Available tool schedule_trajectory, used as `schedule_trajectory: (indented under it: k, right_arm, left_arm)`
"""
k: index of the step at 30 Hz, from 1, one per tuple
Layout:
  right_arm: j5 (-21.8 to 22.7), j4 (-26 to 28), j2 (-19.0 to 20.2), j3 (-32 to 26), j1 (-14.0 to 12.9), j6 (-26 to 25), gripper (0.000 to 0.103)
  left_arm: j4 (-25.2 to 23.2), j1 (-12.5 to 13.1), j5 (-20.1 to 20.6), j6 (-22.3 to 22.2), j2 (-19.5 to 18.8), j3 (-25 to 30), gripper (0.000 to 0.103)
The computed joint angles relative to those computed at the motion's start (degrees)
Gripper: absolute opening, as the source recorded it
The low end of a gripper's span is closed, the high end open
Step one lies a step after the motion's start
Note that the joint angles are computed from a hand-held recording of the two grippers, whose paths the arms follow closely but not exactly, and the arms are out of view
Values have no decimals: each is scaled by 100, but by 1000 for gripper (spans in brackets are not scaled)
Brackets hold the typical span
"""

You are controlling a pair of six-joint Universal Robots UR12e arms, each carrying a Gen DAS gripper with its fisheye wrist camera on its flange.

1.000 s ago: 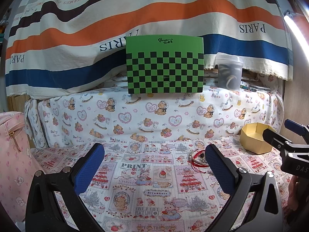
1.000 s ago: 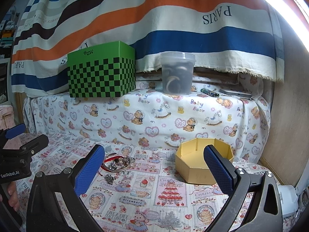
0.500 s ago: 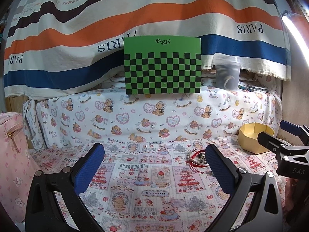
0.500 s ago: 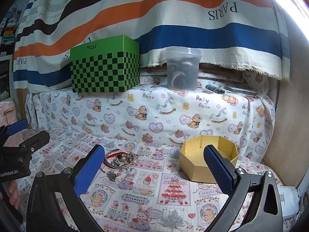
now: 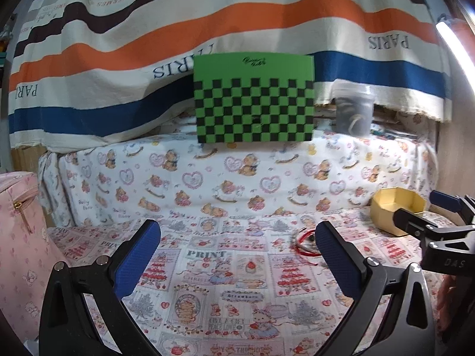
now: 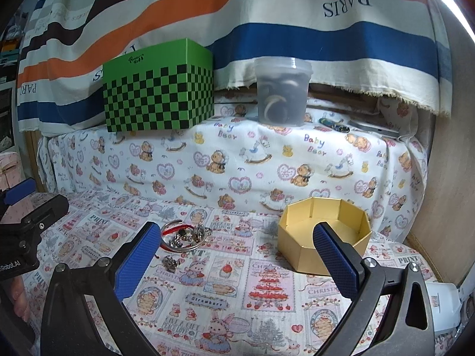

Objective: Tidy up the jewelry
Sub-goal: 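Move the left gripper over the silver bangle in the jewelry pile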

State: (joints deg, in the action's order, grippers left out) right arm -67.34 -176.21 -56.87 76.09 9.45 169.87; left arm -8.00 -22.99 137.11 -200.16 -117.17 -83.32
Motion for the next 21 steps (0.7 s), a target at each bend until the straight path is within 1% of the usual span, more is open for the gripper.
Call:
schedule_trajectory:
  k: [3, 5, 6, 7, 9, 11, 13, 15, 16, 17, 18, 19, 20, 21]
  right_arm:
    - [119, 267, 34, -100, -26, 16, 103]
    - [143, 354, 35, -144, -34, -128, 103]
    - [119, 462, 28, -196, -30, -287, 103]
    - [74, 593, 18, -261, -20, -466, 103]
    - [-108, 761, 11, -379, 10, -650, 103]
    - [-268, 960, 34, -532, 26, -572, 103]
    - [-243, 1245, 85, -706, -1, -248, 103]
    - [-136, 1504, 155, -853, -36, -12, 103]
    - [-95, 1553, 194, -896, -51, 61, 103]
    - [-94, 1534, 214, -893, -61, 93, 103]
    - [-130, 1520, 243, -892, -66, 79, 103]
    - [-139, 1507, 259, -884, -66, 36, 103]
    - [-133, 1531, 271, -882, -74, -32, 103]
    - [-146, 1615, 292, -907, -85, -71, 103]
  left_arm:
    - [-383, 54, -217, -79, 35, 36, 103]
    - [-907, 85, -349, -165, 56, 143, 103]
    - [-1068, 107, -495, -149, 68, 194, 103]
    - [-1141, 136, -704, -63, 80, 235, 103]
    - [-1340, 179, -1012, 83, 67, 378, 103]
    - [-1703, 220, -1267, 182, 10, 606, 103]
    - [-2161, 319, -1719, -24, -42, 845, 98]
    - [-2452, 493, -2530, -361, -65, 992, 89]
    - [-2607, 569, -2857, -484, -97, 1077, 88]
    - [-2861, 637, -3111, -613, -154, 1205, 84]
    - [-3070, 677, -3271, -709, -219, 1327, 76]
    - [-3275, 733, -3504, -809, -284, 1445, 73]
    - [-3452, 778, -3710, -879, -345, 1552, 70]
    - [-3683, 807, -3858, -898, -423, 1697, 70]
